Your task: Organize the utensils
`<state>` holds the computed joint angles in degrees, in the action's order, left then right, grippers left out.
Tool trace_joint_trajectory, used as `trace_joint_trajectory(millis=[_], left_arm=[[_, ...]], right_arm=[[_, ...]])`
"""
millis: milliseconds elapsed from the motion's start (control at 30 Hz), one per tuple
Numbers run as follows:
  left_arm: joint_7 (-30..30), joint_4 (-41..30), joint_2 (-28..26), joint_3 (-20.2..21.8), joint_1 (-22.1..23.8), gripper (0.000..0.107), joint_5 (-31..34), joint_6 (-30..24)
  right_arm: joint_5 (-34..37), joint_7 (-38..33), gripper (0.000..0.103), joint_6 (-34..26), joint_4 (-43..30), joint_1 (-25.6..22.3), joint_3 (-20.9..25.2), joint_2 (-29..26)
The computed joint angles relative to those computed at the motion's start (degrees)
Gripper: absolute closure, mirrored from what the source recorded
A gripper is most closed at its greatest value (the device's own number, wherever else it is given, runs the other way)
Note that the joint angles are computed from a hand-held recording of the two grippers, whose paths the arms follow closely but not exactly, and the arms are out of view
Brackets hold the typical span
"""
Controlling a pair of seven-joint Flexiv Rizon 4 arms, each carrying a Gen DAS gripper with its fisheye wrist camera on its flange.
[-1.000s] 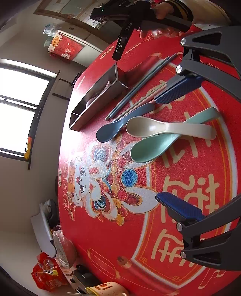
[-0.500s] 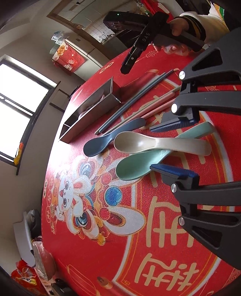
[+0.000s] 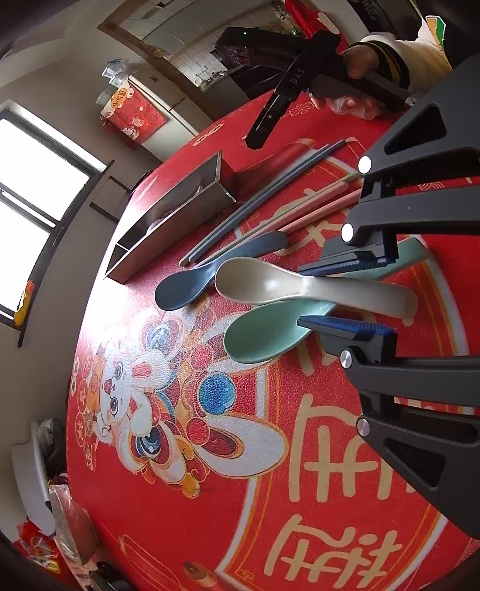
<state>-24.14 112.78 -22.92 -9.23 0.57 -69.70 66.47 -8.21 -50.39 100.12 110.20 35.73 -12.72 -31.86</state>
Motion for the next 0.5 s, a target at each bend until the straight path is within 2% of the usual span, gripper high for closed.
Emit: trace_joint_trajectory(millis=[167,500], left_arm=[[-3.4,-1.6,-1.6,0.6,-0.1,0.087,5.4,0.2],[-7.4,-3.4,-3.4,-1.5,0.6,0.093,13.3,3.6]], right_arm=[[-0.1,-0.3,0.015,0.1,-0.4,-2.2,2.6,-0.2],[0.3,-0.4,0.015,0.9,-0.8,-5.2,6.1,-0.4]])
